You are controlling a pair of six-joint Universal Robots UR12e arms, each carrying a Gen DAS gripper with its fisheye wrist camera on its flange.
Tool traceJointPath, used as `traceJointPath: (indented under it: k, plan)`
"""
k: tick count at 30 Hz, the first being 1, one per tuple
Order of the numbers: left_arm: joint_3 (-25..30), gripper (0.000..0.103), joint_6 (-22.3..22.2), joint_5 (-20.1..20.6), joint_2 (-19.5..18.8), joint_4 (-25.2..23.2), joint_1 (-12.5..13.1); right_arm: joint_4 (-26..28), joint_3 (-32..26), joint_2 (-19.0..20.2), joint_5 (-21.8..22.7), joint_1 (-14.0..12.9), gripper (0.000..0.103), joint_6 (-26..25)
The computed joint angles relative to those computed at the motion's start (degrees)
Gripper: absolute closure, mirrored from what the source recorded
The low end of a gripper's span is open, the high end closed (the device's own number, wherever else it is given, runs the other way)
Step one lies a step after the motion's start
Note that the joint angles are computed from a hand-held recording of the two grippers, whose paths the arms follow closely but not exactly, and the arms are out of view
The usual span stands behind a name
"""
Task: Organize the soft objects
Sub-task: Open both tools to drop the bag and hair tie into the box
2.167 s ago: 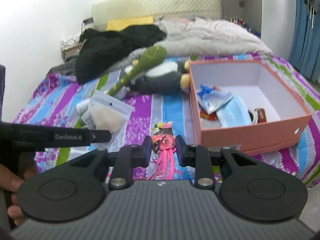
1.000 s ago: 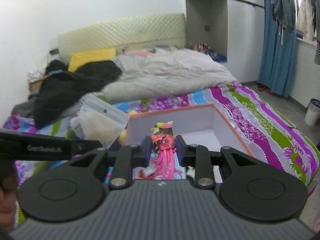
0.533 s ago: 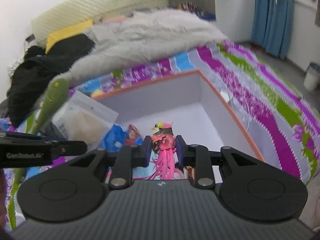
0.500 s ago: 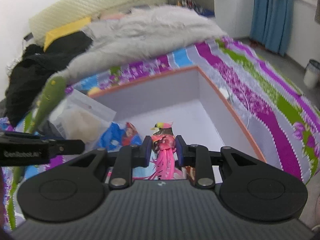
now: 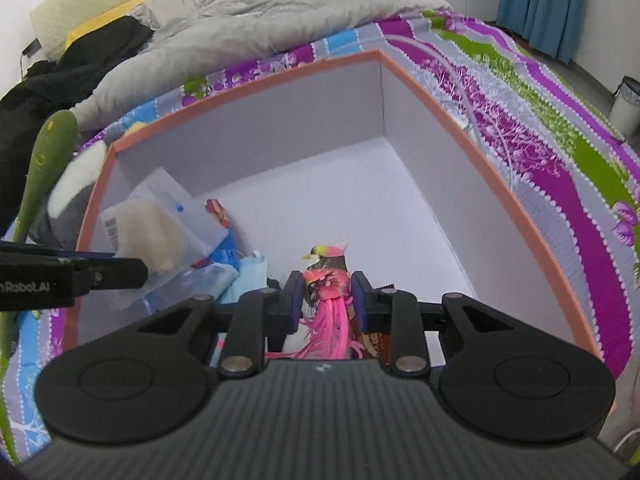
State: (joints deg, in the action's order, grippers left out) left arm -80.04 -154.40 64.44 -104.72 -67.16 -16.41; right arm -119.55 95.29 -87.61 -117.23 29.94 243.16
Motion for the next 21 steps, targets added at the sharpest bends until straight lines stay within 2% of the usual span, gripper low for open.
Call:
traceJointPath:
  k: [1, 2, 3, 4, 5, 6, 8, 14, 21]
  plan:
    - [0.0, 0.081, 0.23, -0.32, -0.16, 0.0, 0.08, 0.69, -0.19, 0.15, -0.06, -0.04, 0.072, 0.11]
    - [0.11, 0.081, 0.46, -0.32, -0.25, -0.44, 0.11, 1.11, -0.3, 0.22, 0.0, -0.12, 0.067, 0.29]
    - [0.36, 0.075, 0.44, 0.02, -0.42, -0.91, 0.09, 1.43, -0.36, 0.22, 0.11, -0.17, 0.062, 0.61]
    - [0.49, 0.07, 0.29, 0.21, -0.44, -1.21, 0.12, 1.51, -0.36, 0.16, 0.08, -0.16, 0.052, 1.03]
    - [0.56, 0.057, 0.05, 0.35, -0.37, -1.28, 0.18, 1.02, -0.23, 0.01, -0.07, -0.1, 0.05, 1.1]
    - [0.38, 0.05, -0.05, 0.22, -0.15, -0.94, 0.32, 0.87, -0.28, -0.05, -0.37, 0.1, 0.05, 1.03]
    - [-0.3, 0.05, -0.54, 0.25, 0.67, 0.62, 0.63, 1.55, -0.89, -0.03, -1.36, 0.66, 0.05, 0.83]
    - [-0.73, 0.05, -0.06, -1.94, 3.57, 0.77, 2.05, 2.72, -3.27, -0.34, -5.53, 3.17, 0.049, 2.33]
    - [-2.75, 0.05, 2.08, -6.97, 9.28, 1.26, 4.96, 4.72, -7.35, -0.19, -12.0, 7.71, 0.049, 3.35]
